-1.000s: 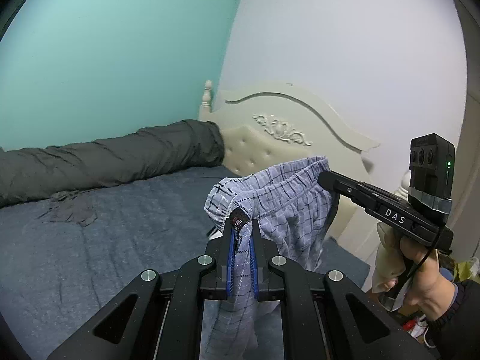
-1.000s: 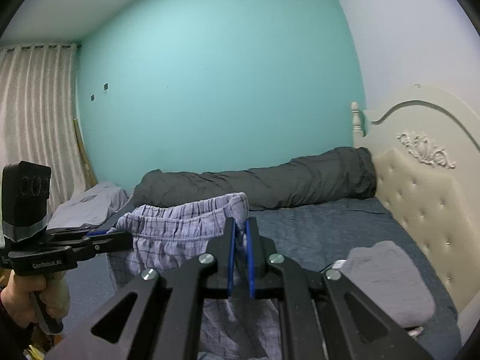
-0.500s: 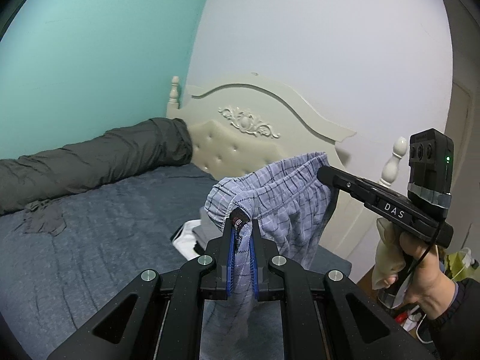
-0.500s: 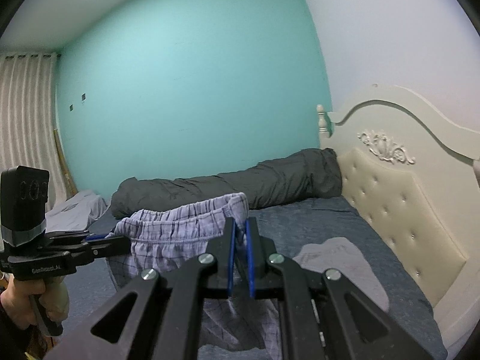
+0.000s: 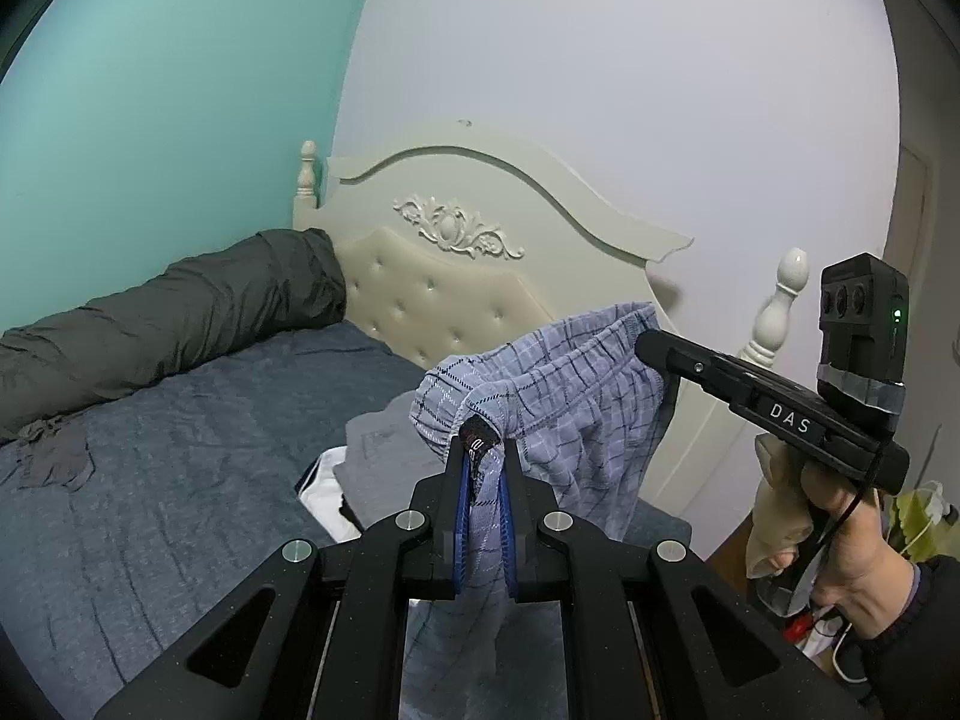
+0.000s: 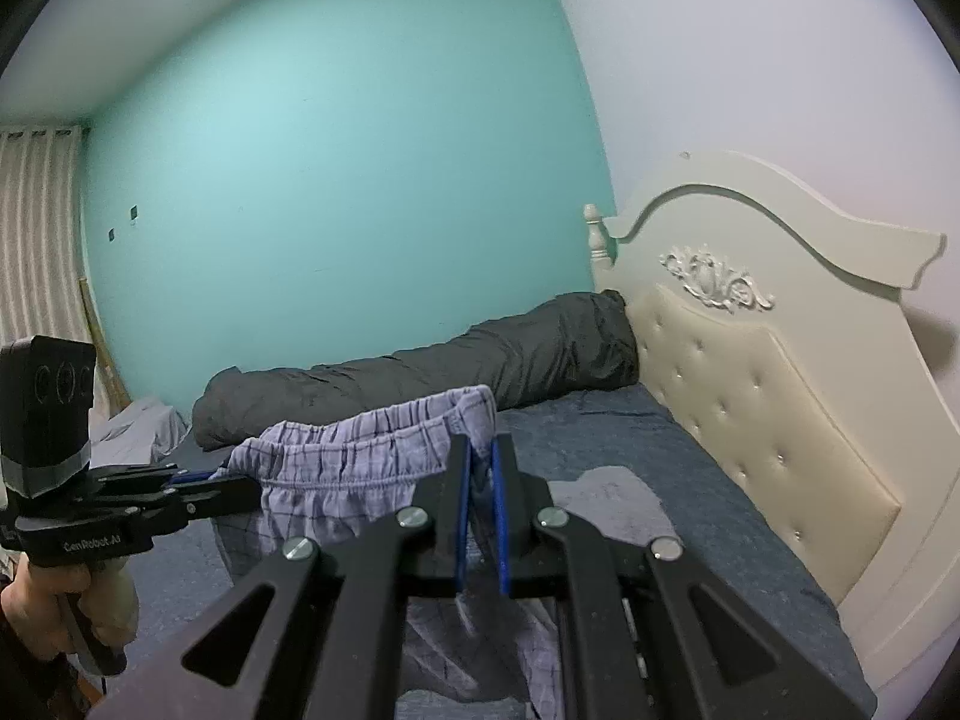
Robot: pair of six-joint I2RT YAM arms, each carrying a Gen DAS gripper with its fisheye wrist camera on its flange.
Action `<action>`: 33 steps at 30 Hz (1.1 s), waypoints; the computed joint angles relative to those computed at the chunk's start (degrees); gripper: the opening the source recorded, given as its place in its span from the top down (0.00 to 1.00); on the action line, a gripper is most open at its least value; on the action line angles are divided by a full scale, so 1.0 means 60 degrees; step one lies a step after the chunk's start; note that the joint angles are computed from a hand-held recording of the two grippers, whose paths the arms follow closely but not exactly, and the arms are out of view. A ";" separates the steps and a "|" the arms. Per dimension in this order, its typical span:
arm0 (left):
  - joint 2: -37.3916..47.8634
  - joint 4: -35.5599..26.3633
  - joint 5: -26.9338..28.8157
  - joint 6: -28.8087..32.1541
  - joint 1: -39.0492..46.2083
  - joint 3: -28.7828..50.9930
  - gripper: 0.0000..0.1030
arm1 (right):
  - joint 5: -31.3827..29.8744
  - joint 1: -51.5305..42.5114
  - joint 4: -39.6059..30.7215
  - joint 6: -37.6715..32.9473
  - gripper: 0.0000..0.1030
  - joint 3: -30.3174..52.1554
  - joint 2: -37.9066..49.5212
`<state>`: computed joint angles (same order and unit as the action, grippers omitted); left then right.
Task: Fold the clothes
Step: 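Lift the folded plaid shorts with both grippers and carry them toward the clothes stack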
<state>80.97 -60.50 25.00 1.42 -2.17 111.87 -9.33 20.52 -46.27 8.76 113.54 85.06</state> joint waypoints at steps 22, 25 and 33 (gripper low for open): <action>0.2737 0.1129 -0.0975 -0.0658 -0.1596 0.1309 0.91 | -0.1545 -0.2330 0.0560 -0.0642 0.94 0.0156 0.1337; 0.3311 0.1150 -0.0967 -0.0720 -0.1574 0.1764 0.91 | -0.1572 -0.2418 0.0580 -0.0681 0.94 0.0513 0.1824; 0.5113 0.0824 -0.1084 -0.0891 -0.1373 0.3694 0.91 | -0.1409 -0.2423 -0.0012 -0.1022 0.94 0.2551 0.3718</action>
